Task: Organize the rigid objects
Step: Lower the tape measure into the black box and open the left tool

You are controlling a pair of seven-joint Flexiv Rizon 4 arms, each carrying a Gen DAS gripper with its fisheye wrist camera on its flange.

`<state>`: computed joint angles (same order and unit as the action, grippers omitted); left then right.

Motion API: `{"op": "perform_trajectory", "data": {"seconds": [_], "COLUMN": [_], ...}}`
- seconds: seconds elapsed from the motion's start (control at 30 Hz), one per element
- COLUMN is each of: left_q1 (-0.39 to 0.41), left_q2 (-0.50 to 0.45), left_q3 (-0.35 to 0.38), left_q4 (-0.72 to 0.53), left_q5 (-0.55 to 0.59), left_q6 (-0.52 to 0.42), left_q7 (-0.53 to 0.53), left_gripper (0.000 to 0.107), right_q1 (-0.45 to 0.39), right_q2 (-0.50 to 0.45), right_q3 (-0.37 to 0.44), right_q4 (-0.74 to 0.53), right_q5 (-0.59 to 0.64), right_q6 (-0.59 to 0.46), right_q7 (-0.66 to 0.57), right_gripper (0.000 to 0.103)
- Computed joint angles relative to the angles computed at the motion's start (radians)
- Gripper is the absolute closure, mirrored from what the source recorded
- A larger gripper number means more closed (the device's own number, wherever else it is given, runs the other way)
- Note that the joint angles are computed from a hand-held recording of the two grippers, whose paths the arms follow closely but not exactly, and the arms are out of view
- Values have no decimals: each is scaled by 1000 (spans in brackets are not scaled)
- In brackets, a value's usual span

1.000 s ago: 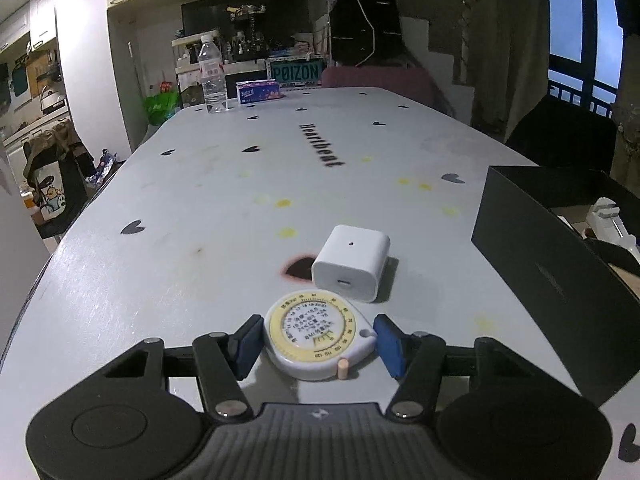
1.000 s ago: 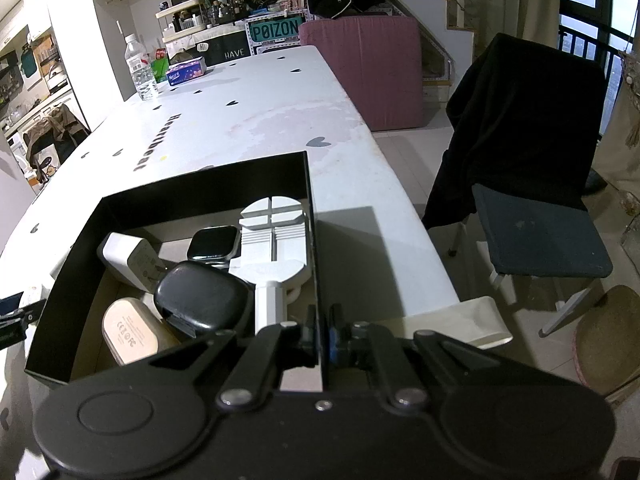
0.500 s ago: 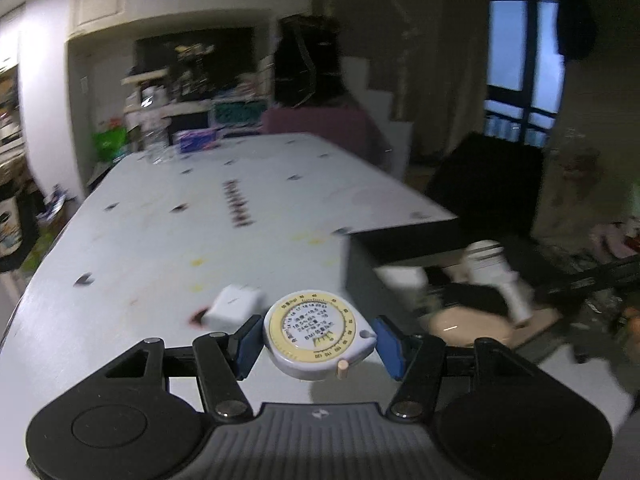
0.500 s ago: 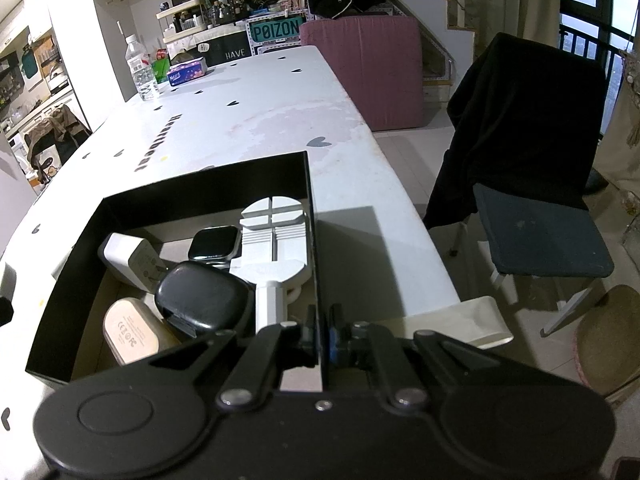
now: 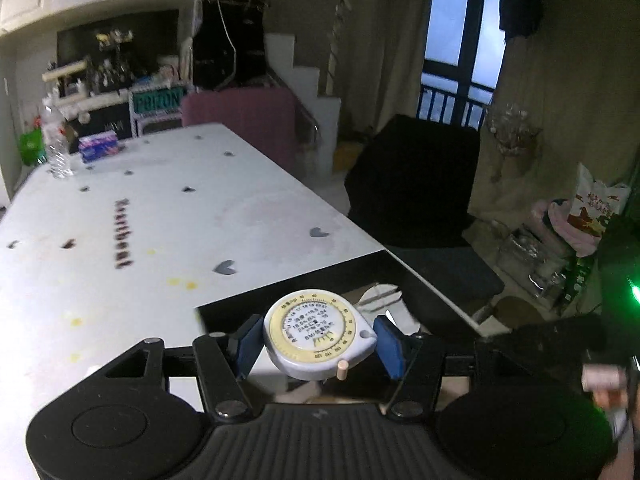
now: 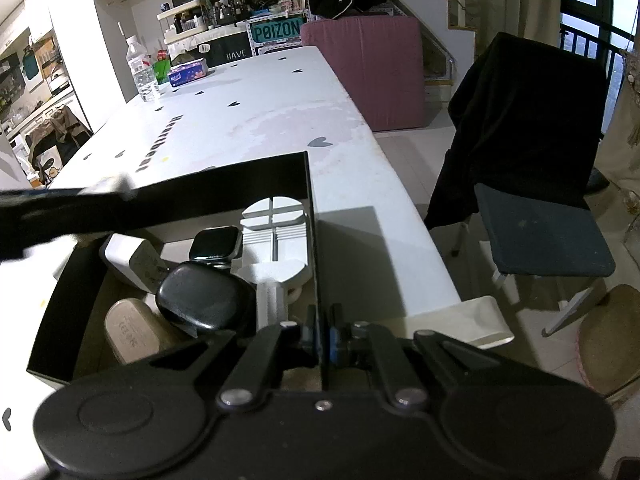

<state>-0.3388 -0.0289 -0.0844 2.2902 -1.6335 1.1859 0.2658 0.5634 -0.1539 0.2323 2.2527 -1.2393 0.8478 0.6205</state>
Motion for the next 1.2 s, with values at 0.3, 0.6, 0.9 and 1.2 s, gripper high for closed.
{"op": "perform_trajectory", "data": {"seconds": [0.3,0.6,0.9,1.2], "left_q1": [-51,-54,-4,5], "left_q2": [-133,-178,-111,-22], "left_q3": [-48,-57,-39,-22], "left_q4": [-90,-117,-55,17], "left_q5": [47,54,245,289], "left_q6": [160,236,150,96], "left_q7": [-73,-138,-271,-292], "left_gripper": [47,19,19,15], "right_q1": [-1,-2,-2,-3], "right_q2": [0,2,3,4], "right_q3": [0,0,0,1], "right_q4": [0,2,2,3], "right_q5": [-4,-5,-5,-6], "right_q6": [3,5,5,6], "right_q7": [3,4,4,6], "right_gripper": [98,98,97,97]}}
